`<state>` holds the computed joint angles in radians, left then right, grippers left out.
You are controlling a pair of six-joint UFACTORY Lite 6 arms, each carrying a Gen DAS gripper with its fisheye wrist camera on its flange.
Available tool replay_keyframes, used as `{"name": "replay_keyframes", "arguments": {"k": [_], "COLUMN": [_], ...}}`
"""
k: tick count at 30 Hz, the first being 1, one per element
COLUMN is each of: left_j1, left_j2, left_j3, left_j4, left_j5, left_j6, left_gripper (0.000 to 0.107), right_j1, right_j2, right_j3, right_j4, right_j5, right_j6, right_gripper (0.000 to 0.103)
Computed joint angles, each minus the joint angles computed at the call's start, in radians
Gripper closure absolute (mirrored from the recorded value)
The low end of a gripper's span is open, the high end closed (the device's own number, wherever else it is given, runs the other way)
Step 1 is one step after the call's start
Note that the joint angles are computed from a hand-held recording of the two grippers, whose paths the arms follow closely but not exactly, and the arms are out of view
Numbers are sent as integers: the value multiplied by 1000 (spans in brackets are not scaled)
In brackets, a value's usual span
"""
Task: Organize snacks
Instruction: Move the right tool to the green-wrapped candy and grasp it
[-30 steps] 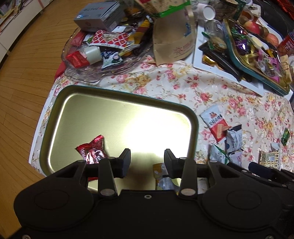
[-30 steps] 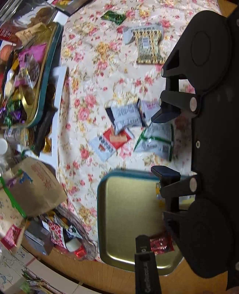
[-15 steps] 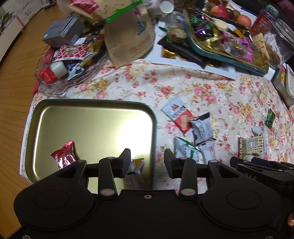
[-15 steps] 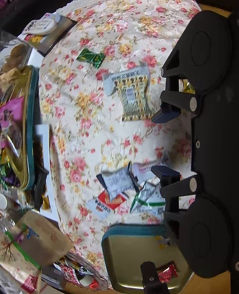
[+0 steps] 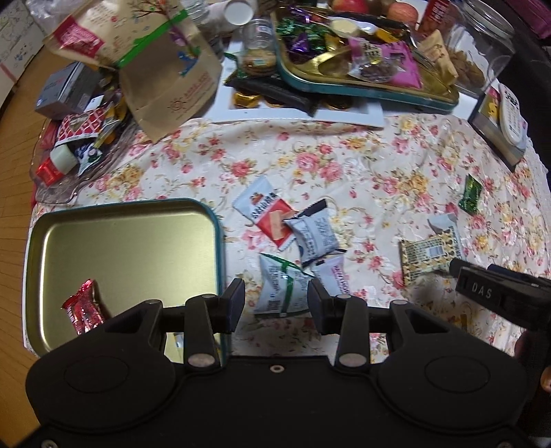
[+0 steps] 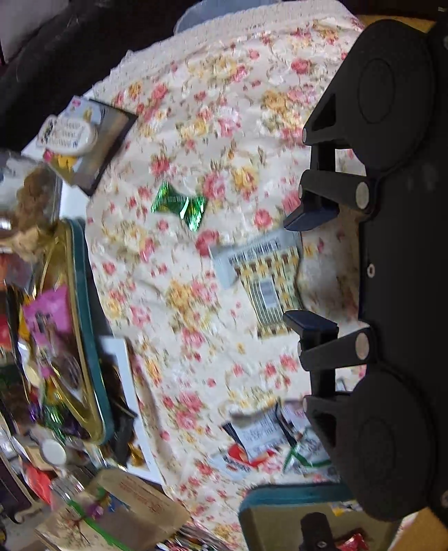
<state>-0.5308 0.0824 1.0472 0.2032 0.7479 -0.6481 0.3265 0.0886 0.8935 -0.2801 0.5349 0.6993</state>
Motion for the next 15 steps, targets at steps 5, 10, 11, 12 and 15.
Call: {"name": "replay_keyframes", "arguments": {"k": [5,10,11,12,15], "left_j1": [-64,-116,-125,-130,-146], "left_j2": [55,117,126,133,155], "left_j3": [49,102,112,118,142], "left_j4": [19,46,48,48,45], "left_j5": [11,25,28,29,34], "left_j6": [-34,-71,-76,-78,-81], "left_gripper": [59,59,59,59,59], "right_j1": [-41,-84,-106,-139,-201], "right_j2": [-16,30,37,44,69], "right_j3": [-38,-50,-48,-42,-21], "right_j4": [-169,-347,-331,-285,-156], "right_j5": [8,8,4,-2,-10], "right_j6": [114,255,242,197,63], "right_gripper": [51,52,52,52,53]}}
